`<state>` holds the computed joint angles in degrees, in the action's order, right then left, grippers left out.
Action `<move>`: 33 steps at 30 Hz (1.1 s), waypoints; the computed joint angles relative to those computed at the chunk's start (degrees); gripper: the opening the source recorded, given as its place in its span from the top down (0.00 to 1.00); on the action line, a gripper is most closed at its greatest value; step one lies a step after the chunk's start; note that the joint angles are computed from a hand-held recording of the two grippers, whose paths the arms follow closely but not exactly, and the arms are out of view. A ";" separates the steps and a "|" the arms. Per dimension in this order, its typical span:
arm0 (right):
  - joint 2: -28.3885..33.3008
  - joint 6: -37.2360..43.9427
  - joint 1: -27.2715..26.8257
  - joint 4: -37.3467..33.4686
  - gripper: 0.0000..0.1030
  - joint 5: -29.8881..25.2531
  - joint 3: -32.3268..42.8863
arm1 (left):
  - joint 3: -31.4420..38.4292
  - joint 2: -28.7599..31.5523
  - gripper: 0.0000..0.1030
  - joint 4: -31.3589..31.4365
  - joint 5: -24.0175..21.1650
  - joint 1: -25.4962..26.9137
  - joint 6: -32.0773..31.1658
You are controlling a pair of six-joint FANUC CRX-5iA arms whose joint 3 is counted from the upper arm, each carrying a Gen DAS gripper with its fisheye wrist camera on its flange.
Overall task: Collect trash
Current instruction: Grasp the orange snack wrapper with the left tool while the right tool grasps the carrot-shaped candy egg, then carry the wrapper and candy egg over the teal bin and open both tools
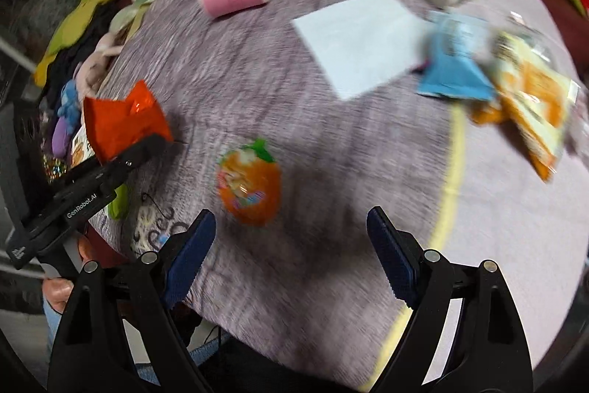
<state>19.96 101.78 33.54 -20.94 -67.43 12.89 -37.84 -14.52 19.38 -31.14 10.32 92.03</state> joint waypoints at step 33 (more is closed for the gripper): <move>0.67 2.00 -13.71 -4.92 0.53 2.57 5.04 | 27.94 20.11 0.76 -14.30 -9.36 -15.57 10.03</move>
